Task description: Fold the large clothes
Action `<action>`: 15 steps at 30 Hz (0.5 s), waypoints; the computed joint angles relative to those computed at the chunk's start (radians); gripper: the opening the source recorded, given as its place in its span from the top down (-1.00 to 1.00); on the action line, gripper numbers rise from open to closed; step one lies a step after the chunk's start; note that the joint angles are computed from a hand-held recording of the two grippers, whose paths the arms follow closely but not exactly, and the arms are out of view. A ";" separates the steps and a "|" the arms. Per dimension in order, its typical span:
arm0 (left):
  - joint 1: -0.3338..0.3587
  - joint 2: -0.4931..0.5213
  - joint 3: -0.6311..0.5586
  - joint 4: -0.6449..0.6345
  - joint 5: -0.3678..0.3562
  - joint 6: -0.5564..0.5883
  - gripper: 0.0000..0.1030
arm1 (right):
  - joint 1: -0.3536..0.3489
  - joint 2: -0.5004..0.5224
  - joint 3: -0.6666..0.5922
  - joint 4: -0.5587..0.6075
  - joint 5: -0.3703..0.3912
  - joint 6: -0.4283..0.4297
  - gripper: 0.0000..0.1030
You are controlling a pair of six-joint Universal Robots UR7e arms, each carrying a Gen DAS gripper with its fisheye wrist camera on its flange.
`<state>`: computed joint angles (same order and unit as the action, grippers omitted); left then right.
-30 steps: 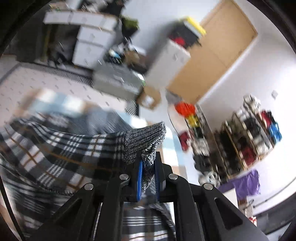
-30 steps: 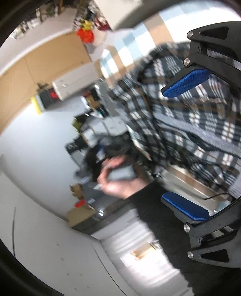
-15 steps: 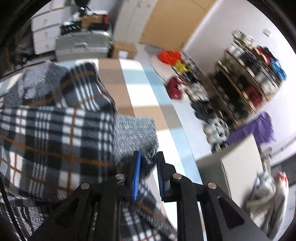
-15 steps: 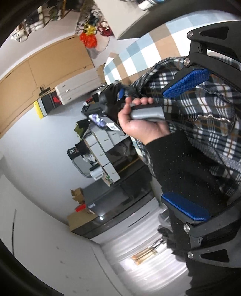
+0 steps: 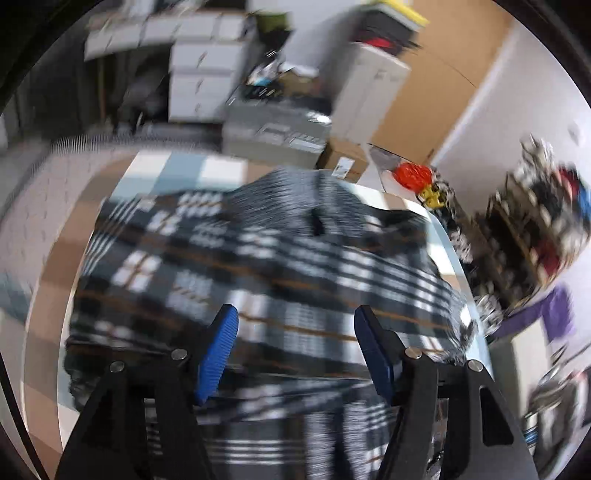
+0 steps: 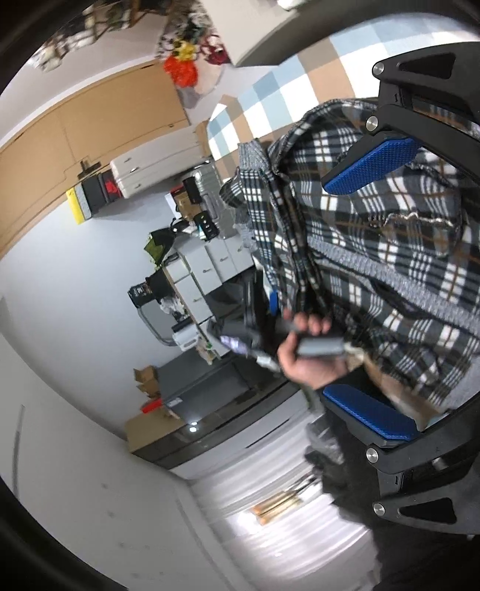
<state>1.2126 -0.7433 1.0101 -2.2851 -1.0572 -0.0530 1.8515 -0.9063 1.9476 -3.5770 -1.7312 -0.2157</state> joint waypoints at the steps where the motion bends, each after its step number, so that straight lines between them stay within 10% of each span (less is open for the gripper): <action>1: 0.015 0.015 -0.045 0.055 0.000 -0.031 -0.17 | 0.005 0.007 -0.006 0.006 -0.015 -0.016 -1.00; 7: 0.086 0.039 -0.079 0.130 -0.021 -0.112 -0.16 | 0.000 0.019 -0.022 0.055 -0.033 -0.017 -1.00; 15: -0.004 -0.005 0.063 0.093 0.179 0.078 -0.18 | -0.011 0.034 -0.052 0.120 -0.079 0.002 -1.00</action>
